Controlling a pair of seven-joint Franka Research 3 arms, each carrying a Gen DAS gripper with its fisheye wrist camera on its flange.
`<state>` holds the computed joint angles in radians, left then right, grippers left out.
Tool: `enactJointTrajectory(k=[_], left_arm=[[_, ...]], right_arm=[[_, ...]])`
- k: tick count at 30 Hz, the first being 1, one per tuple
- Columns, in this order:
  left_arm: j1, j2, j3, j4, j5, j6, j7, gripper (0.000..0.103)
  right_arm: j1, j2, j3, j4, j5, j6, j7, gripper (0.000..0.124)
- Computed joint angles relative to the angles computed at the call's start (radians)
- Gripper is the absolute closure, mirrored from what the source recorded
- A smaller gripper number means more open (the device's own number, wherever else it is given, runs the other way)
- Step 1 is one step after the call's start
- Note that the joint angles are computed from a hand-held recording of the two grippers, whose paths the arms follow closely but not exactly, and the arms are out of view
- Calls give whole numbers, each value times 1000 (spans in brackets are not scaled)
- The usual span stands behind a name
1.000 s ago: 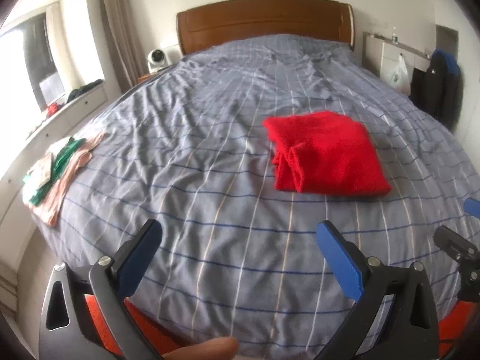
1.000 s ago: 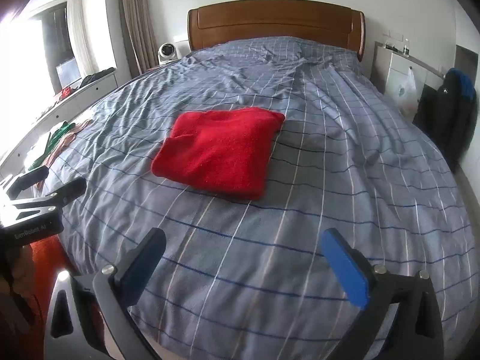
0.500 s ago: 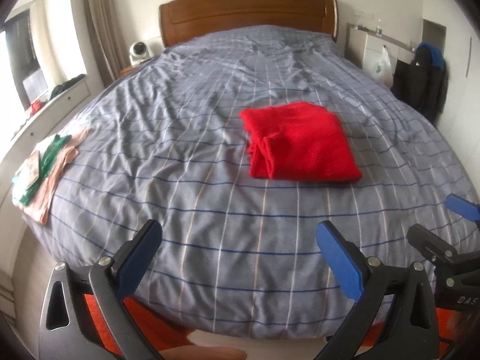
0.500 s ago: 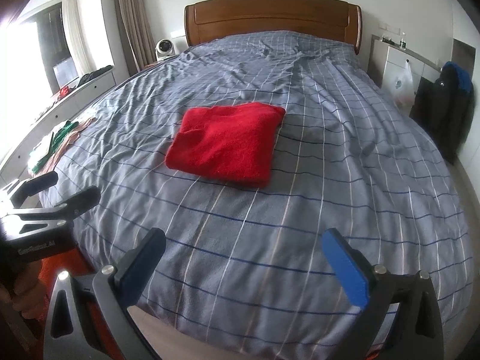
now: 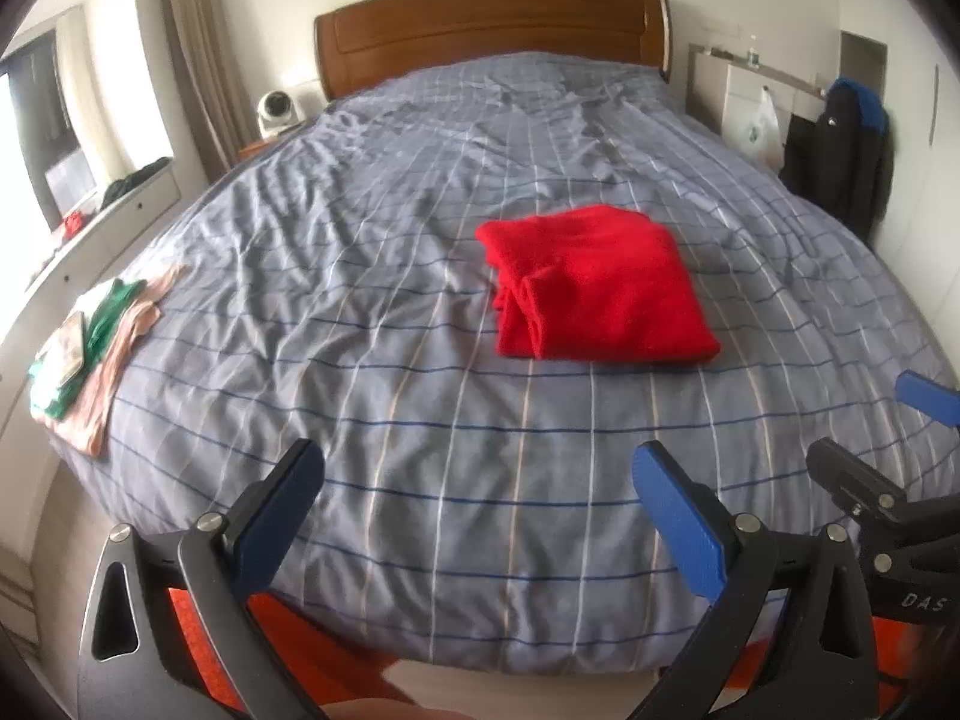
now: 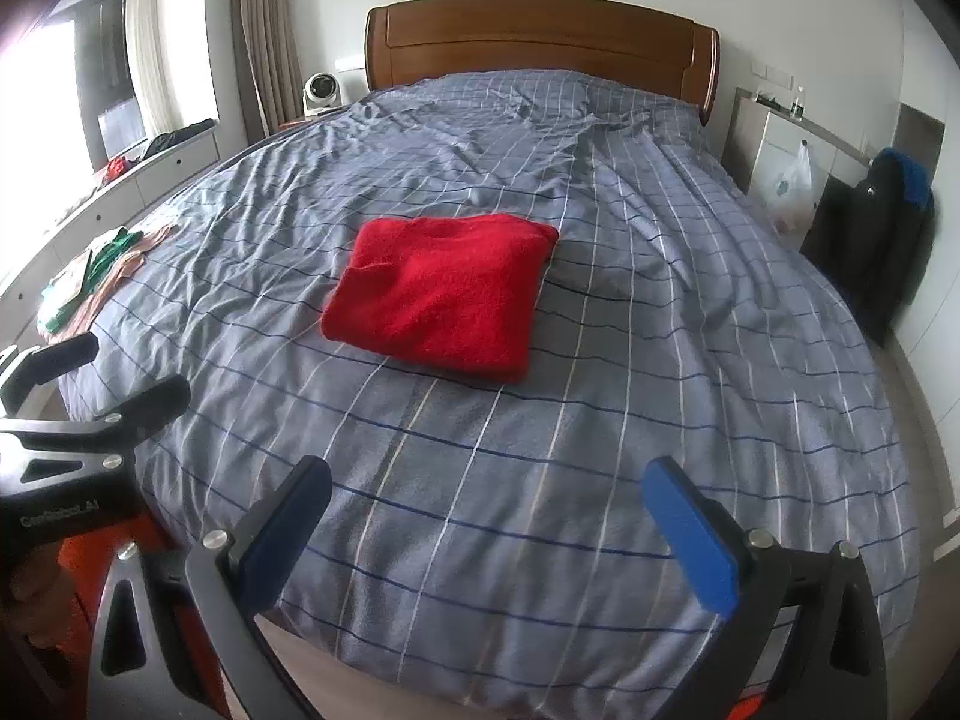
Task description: Fold small clothes
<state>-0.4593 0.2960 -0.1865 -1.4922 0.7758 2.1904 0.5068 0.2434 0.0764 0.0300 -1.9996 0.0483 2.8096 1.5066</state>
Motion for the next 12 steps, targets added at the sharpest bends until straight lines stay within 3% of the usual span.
enactJointTrajectory(k=[12], left_arm=[[-10, -20, 0, -27, 50, 15, -45, 0]], right_arm=[[3, 2, -4, 0, -38, 0, 38, 22]])
